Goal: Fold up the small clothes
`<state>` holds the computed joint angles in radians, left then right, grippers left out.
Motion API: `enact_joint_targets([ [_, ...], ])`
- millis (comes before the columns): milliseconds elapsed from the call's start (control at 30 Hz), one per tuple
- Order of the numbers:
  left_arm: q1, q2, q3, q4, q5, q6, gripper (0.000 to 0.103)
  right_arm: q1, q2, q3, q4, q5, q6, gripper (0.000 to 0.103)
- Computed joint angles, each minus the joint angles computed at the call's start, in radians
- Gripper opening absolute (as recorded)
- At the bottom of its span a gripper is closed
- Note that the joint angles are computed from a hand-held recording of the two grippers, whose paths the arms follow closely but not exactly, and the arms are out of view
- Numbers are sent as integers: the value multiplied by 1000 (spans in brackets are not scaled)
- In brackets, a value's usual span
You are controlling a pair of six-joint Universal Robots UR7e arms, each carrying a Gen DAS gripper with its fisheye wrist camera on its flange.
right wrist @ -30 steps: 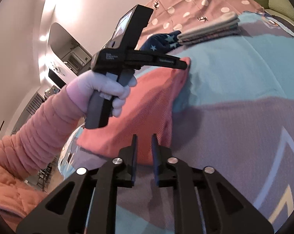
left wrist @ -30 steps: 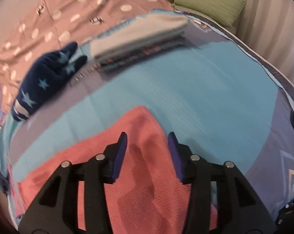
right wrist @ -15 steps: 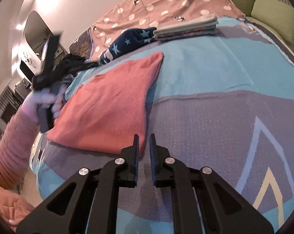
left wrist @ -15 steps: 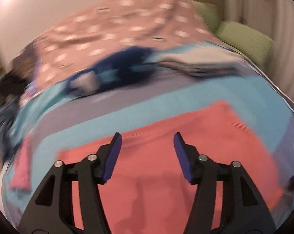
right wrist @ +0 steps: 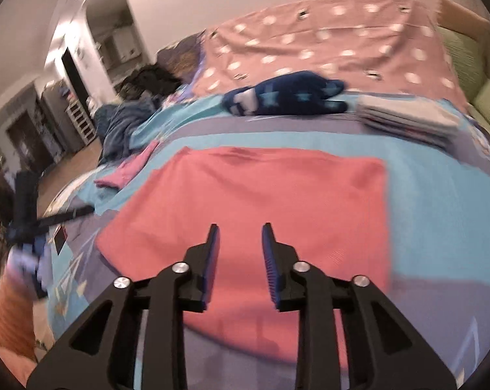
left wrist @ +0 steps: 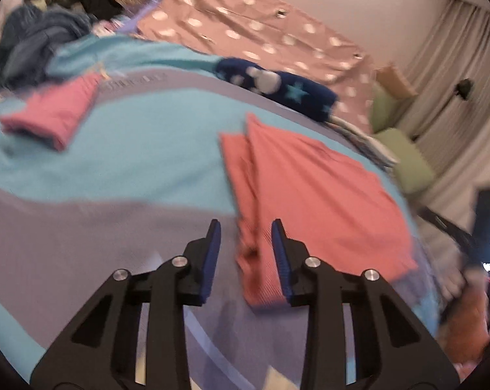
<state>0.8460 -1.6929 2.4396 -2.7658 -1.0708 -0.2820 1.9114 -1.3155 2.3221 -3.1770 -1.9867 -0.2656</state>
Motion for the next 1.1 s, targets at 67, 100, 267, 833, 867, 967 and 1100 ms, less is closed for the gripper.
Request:
enact_joint_targets([
  [67,13,-6,26,-12,-61,19,31,31,84,-84,64,-12,22,29],
  [100,29,9,25,-28,-84,39,31,43,128,-132,99,-19,30,29],
  [267,47,58,33,-81,-127,89,31,88,355,-397,273,-58,107,30],
  [833,87,-21,85,-116,-239,120,2,144,753,-857,478,-339,198,5],
  [867,75,-37,92,-95,-227,121,2,145,738,-840,432,-301,182,0],
  [967,59,-58,107,-34,-192,112,2,150,727,-814,289,-233,84,0],
  [1100,70,-64,117,-45,-197,96,2,131,752,-869,463,-254,151,0],
])
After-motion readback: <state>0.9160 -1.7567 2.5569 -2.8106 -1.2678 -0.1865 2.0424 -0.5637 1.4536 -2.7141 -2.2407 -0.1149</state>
